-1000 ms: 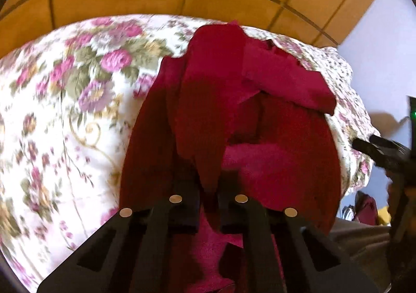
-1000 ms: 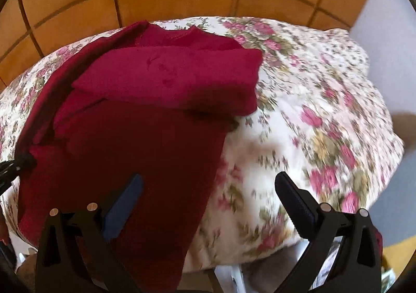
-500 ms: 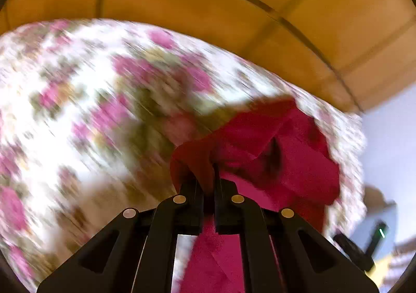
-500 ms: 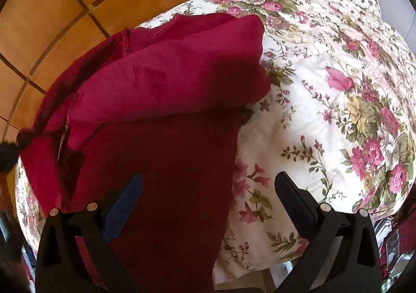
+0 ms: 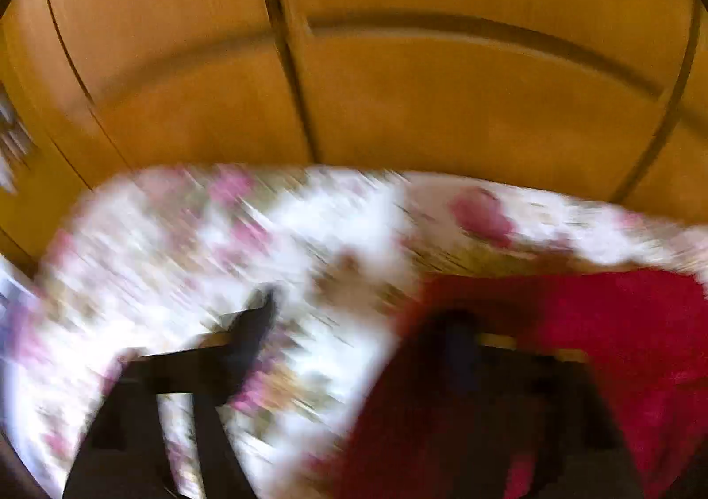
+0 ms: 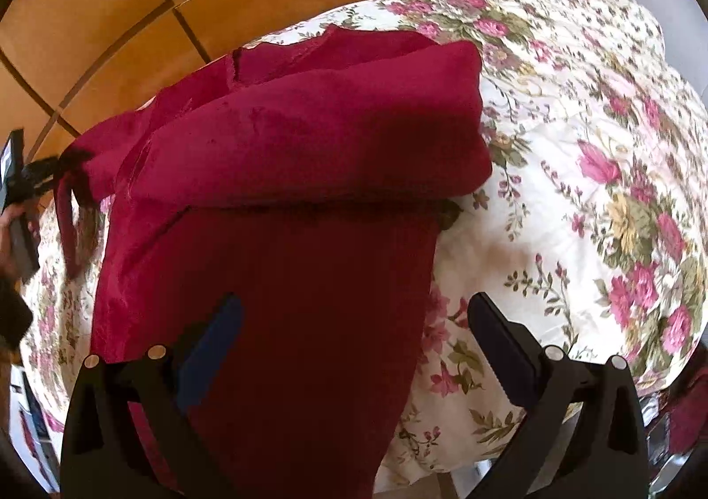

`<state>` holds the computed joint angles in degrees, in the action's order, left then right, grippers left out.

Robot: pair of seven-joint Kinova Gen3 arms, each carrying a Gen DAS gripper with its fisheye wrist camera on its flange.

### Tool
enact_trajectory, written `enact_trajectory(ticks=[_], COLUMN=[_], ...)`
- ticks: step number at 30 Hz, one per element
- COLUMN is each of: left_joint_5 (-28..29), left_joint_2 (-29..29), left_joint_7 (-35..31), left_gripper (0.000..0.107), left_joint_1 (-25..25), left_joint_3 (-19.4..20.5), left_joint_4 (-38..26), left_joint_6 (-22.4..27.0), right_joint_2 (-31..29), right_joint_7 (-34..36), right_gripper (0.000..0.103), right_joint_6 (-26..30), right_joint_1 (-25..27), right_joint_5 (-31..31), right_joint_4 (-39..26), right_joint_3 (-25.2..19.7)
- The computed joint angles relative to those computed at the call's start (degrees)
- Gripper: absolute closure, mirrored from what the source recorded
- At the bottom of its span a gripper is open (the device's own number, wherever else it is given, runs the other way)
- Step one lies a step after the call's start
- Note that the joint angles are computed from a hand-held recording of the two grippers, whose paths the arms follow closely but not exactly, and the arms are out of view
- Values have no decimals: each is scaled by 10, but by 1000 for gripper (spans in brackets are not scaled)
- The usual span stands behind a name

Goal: Fold small clothes
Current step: 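Grasp the red shirt with the left tool and lift it off the bed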

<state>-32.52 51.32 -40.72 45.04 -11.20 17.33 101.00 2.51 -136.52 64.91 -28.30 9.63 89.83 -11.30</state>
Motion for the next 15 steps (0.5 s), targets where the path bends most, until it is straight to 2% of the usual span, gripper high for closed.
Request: enact_trajectory(ticks=[1, 3, 6, 9, 11, 13, 15], left_joint_5=[-23, -61, -88, -50, -3, 37, 61], left_joint_2=[10, 20, 8, -4, -20, -48, -80], left_joint_7=[-23, -57, -63, -33, 10, 56, 89], left_gripper=[14, 14, 14, 8, 8, 8, 8], left_joint_1=[17, 45, 61, 22, -30, -54, -56], left_joint_3=[-27, -63, -68, -34, 17, 38, 32], left_joint_4=[-3, 1, 27, -3, -12, 21, 74], left_joint_6=[5, -9, -30, -11, 5, -12, -53], right_joint_2=[2, 6, 4, 2, 3, 3, 8], right_joint_7=[-2, -4, -12, -18, -22, -20, -17], right_gripper=[2, 2, 2, 2, 2, 2, 2], right_joint_6=[1, 1, -9, -18, -23, -33, -42], right_joint_1=[-2, -5, -8, -9, -14, -20, -29], right_joint_5=[6, 17, 27, 40, 57, 75, 97], right_joint_4=[-2, -7, -5, -4, -5, -4, -6], right_joint_3=[-1, -2, -1, -1, -4, -7, -12])
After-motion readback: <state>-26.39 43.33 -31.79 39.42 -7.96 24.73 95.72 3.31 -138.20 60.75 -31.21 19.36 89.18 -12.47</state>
